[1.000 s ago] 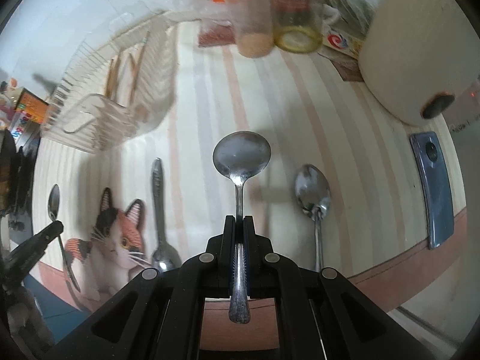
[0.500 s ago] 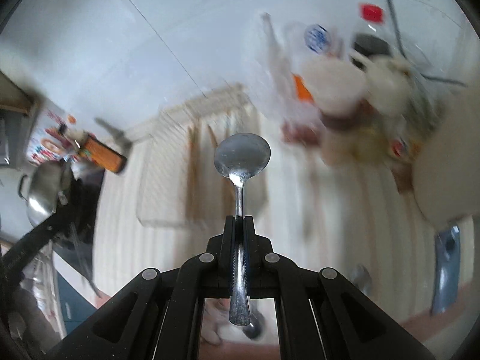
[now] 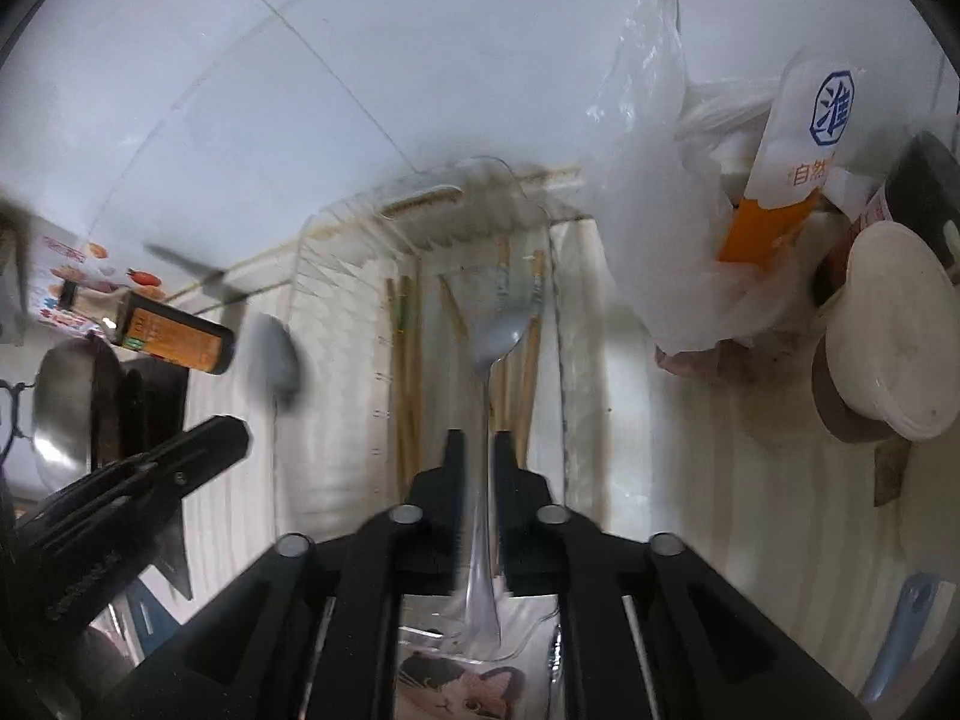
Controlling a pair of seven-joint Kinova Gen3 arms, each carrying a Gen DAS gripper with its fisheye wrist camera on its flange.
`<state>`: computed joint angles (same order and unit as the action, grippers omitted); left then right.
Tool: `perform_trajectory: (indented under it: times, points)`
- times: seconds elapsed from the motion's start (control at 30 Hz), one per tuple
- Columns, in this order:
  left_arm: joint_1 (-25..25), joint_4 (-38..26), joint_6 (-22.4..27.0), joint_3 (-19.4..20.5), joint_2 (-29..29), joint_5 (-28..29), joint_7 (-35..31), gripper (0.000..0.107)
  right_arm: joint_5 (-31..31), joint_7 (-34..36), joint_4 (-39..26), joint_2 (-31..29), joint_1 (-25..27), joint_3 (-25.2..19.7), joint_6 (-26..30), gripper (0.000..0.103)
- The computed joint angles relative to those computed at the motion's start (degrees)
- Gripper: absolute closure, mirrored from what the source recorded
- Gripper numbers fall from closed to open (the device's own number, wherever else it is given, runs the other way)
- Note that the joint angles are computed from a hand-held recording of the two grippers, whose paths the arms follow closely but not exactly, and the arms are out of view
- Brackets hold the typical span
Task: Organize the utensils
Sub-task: 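Open both tools to drop the spoons into the basket, then grasp an ornate-handled steel spoon with the left tool while the right tool grasps another spoon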
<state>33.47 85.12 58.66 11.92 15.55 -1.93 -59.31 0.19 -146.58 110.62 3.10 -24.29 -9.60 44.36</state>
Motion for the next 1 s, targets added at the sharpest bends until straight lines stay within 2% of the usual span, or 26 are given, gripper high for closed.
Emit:
perform_trajectory:
  times: [0.03, 0.1, 0.17, 0.2, 0.23, 0.3, 0.37, 0.4, 0.5, 0.6, 0.67, 0.7, 0.83, 0.9, 0.97, 1.0]
  points:
    - [1.35, 0.40, 0.39, -1.01, -0.50, -1.58, 1.49, 0.094, 0.86, -1.46, 0.69, -0.94, -0.24, -0.07, 0.01, 0.070]
    - [6.41, 0.42, 2.15, -4.60, -1.16, -6.24, 5.13, 0.070, 3.45, -4.75, 1.63, -2.93, -0.79, -0.67, 1.51, 0.068]
    - [11.72, 2.76, 2.11, -8.10, -3.41, -10.90, 9.62, 0.051, 6.05, -8.99, 3.14, -6.29, -0.82, -2.59, 3.90, 0.065]
    - [14.38, 4.19, 1.22, -9.73, -4.45, -13.23, 11.95, 0.047, 7.38, -11.24, 3.86, -8.04, -1.54, -2.91, 5.32, 0.060]
    - [17.03, 6.17, 0.45, -11.28, -6.11, -15.56, 14.28, 0.044, 8.60, -13.30, 4.61, -9.80, -1.27, -4.06, 6.81, 0.058]
    - [22.34, 8.40, 0.47, -14.09, -7.52, -20.22, 18.94, 0.020, 11.10, -17.96, 6.60, -13.98, 0.43, -8.93, 10.88, 0.052]
    - [25.61, 11.38, 0.44, -14.50, -9.40, -24.52, 23.60, 0.004, 12.73, -22.62, 8.61, -17.71, -0.04, -11.44, 13.94, 0.047]
    - [25.69, 12.93, 0.16, -13.11, -10.20, -25.92, 25.93, 0.004, 13.08, -24.95, 10.00, -19.97, -0.73, -12.69, 15.77, 0.041]
    - [21.97, 15.69, 1.32, -5.45, -10.74, -27.71, 30.39, 0.004, 10.25, -27.85, 13.47, -25.14, -0.34, -16.11, 20.05, 0.040]
    - [17.81, 17.52, 2.30, 2.51, -9.91, -28.52, 34.40, 0.005, 3.74, -28.51, 18.48, -29.06, 0.26, -17.34, 20.04, 0.040]
    - [14.98, 18.79, 2.17, 7.32, -8.46, -26.75, 35.70, 0.005, -0.44, -28.52, 21.92, -29.91, 0.31, -17.91, 19.02, 0.040]
    - [14.69, 19.25, 1.92, 8.41, -7.45, -25.57, 35.81, 0.004, -2.77, -28.42, 23.96, -30.14, 0.15, -18.17, 17.48, 0.040]
    - [16.90, 20.51, -0.88, 8.58, -3.50, -20.26, 33.62, 0.005, -8.86, -28.69, 30.61, -28.27, -0.82, -21.14, 10.05, 0.043]
    - [17.61, 20.79, -2.64, 8.20, -1.68, -17.25, 31.95, 0.005, -11.23, -28.39, 33.22, -26.17, 0.02, -23.77, 5.39, 0.051]
    - [18.20, 20.67, -4.32, 7.86, -0.02, -14.25, 30.10, 0.006, -10.71, -31.25, 34.31, -23.75, -1.37, -25.84, 2.63, 0.060]
    - [18.23, 20.64, -5.54, 7.83, 0.74, -12.57, 28.58, 0.007, -9.05, -33.01, 33.83, -23.25, -1.46, -27.69, 2.64, 0.070]
